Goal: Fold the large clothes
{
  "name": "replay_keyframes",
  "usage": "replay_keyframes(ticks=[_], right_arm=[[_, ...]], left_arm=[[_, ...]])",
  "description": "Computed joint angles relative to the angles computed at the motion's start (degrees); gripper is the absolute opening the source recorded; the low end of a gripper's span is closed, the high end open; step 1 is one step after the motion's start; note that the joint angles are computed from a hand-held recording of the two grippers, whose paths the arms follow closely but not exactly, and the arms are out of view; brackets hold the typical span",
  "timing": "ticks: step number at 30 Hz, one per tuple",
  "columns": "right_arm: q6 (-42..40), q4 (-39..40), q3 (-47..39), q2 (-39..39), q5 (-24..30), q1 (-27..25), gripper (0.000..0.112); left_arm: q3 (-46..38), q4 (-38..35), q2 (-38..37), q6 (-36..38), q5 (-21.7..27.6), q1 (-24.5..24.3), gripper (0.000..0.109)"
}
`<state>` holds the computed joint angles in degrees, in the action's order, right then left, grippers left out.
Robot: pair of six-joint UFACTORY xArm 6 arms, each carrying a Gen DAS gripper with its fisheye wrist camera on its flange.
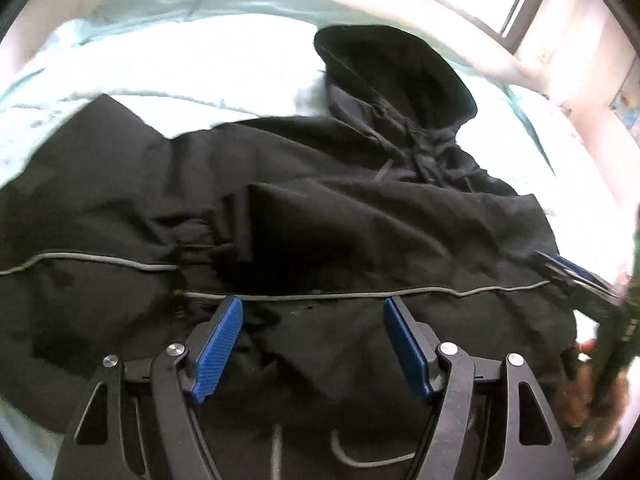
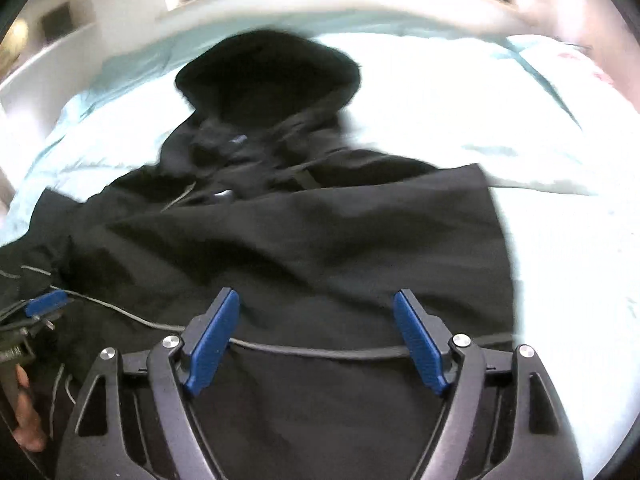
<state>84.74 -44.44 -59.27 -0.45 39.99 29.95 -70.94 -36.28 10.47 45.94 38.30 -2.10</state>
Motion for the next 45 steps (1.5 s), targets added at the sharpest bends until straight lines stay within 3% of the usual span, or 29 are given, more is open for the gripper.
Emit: replay_keyframes(ticks=[2,4,8,11,14,16,19,21,24,26,28,30,33,35,39,41,43,44,45], right_arm=[[-1.3,4.7,4.1,-3.1,0.3,-0.4,0.081],[-5.2,11.3,9.0,-4.3,-3.4,-1.1,0.081],[-3.3,4.7,7.3,-0.7,1.6,2.1,0.081],[-2.7,7.6,6.9,-2.0,2.4,2.1,0.082],[-3.4,8.8,6.6,-4.1,1.7,3.7,0.081],[-3.5,9.0,4.4,-3.1,0.4,5.4,0.081],[-1.2,6.3,-0.9,-1.0,-2.3,9.3,0.08],[0.7,4.1,-4.7,1.0,-4.7,10.8,0.08],[3.7,1.2,-10.8,5.7,-7.6,12.6,0.08],[5.7,-2.0,-15.2,10.2,-6.4,13.2,0.08],[7.2,-6.3,-20.5,16.5,-1.7,14.0,0.081],[6.8,-5.1,-22.0,21.4,-0.7,13.6,0.081],[11.8,-11.5,-21.6,23.2,1.4,14.8,0.085],[9.2,-10.1,-24.0,24.5,4.2,15.5,0.086],[10.8,-11.0,-22.5,23.9,1.9,14.8,0.087],[10.8,-11.3,-22.4,23.9,1.8,14.6,0.088],[10.8,-11.4,-21.7,23.4,1.8,14.6,0.088],[11.3,-11.7,-21.4,23.3,1.5,14.5,0.088],[11.4,-11.7,-21.3,23.3,1.4,14.5,0.088]], left_arm=[[-0.2,3.3,1.1,-2.9,-0.1,0.0,0.074],[0.0,7.5,2.7,-6.5,-2.2,-1.1,0.074],[2.5,12.8,2.7,-8.4,-8.4,-3.5,0.077],[3.2,5.2,-0.2,-1.3,-4.6,-1.6,0.077],[5.3,-3.9,-6.3,6.8,0.7,3.8,0.077],[6.5,-8.2,-9.8,11.2,-0.1,7.5,0.077],[4.5,-10.7,-10.4,11.6,-1.9,13.2,0.077],[0.1,-12.2,-7.5,9.2,-2.6,18.3,0.077],[-12.0,-14.0,2.1,3.0,1.9,27.1,0.077],[-20.9,-12.9,9.6,-3.4,4.2,31.8,0.077],[-27.4,-12.9,15.4,-6.7,4.9,34.7,0.077],[-33.7,-14.0,20.9,-7.9,8.1,37.3,0.076],[-41.7,-15.7,27.8,-10.1,15.1,39.4,0.076],[-44.6,-17.9,30.4,-11.1,17.4,39.7,0.076],[-52.2,-16.1,36.1,-15.9,20.9,38.4,0.076],[-55.2,-14.4,38.4,-17.8,20.6,37.2,0.076],[-57.5,-10.5,40.5,-19.6,16.8,35.4,0.076],[-57.5,-8.3,40.8,-20.3,15.0,34.6,0.064],[-56.5,-6.4,40.3,-20.8,13.2,34.0,0.041]])
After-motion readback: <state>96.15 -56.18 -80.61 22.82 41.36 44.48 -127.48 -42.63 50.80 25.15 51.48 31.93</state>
